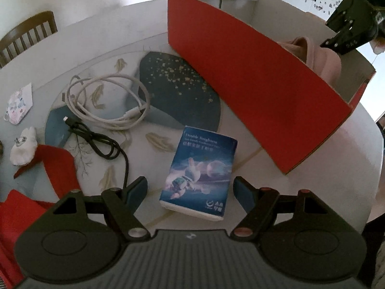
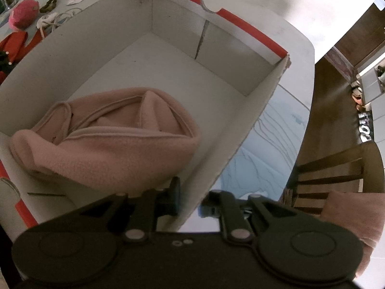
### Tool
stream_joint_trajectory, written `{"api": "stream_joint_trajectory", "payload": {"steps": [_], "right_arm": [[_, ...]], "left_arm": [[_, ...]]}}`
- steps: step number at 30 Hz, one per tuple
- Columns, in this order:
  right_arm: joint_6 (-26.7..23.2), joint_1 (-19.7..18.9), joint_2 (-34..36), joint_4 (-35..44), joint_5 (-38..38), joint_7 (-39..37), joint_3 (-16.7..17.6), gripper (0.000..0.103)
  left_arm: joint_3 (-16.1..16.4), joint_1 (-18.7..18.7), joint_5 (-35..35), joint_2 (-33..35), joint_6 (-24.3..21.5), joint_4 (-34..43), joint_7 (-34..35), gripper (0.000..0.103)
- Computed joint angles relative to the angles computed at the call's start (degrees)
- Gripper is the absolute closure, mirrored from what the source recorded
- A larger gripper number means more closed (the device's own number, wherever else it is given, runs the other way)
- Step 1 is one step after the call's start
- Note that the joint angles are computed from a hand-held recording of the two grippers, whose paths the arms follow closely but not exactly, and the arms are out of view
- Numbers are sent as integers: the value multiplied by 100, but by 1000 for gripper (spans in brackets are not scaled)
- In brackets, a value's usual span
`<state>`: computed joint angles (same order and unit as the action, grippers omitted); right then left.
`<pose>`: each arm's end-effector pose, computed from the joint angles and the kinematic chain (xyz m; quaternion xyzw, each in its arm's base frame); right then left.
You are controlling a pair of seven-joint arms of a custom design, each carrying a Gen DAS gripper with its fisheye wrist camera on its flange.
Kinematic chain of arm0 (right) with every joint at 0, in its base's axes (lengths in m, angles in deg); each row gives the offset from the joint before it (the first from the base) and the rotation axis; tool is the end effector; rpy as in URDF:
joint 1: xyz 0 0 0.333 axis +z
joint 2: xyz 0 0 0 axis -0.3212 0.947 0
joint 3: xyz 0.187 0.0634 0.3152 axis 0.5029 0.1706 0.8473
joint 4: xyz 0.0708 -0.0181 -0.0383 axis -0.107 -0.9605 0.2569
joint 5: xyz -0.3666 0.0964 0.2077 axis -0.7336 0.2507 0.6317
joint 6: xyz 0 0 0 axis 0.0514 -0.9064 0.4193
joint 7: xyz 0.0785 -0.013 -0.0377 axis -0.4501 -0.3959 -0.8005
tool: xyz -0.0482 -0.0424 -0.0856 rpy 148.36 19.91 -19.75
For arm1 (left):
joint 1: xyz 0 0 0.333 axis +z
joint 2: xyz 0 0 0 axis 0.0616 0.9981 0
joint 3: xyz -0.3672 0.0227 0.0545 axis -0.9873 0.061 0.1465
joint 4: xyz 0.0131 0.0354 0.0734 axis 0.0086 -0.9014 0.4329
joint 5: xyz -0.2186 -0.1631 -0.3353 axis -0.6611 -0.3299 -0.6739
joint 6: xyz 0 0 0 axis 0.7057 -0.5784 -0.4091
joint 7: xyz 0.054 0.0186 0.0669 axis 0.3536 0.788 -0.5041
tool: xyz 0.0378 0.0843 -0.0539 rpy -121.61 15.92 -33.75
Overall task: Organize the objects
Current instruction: 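Move the left tool to the blue toothbrush box and grasp it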
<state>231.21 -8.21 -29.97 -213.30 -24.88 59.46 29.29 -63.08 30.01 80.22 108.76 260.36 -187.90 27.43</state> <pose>0.5503 0.1139 0.3731 -0.8927 0.4139 -0.1641 0.0699 0.6021 -0.1172 0.2590 -0.4673 0.8432 -0.2407 0.1129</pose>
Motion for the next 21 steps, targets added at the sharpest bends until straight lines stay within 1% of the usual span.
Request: {"api": "stream_joint_trajectory", "payload": {"steps": [1,3,5,7,8,13,14,18,21], "right_arm": [[-5,3,-7,-7,-9,-6,2,90],[-27,1,3,9,-15,-52,1,90],[-67,5,2,26,-8,-91,5,89],[-94,6,18,51,-18,-129,3,89],[-109,8,23,61,-32,-135,3,89],[-209,28,69,142,-145,-157,-4,89],[-221,36,79,155,-199,-148,-7,89],[-269,79,126,217,-366,-78,-7,89],[-271,95,122,209,-415,-65,-15,89]], "left_arm": [[105,-110,22,-27,50,-10,-30,26],[134,-148,82,0,127,-7,-38,31],[232,-253,164,-17,207,-11,-106,44],[220,-252,235,-12,226,-4,-173,52],[236,-271,269,-22,240,-10,-212,53],[565,-590,504,-147,472,-119,-523,54],[530,-549,541,-162,519,-152,-603,54],[194,-194,704,-243,632,-280,-958,54],[-249,272,895,-283,696,-378,-1175,54]]}}
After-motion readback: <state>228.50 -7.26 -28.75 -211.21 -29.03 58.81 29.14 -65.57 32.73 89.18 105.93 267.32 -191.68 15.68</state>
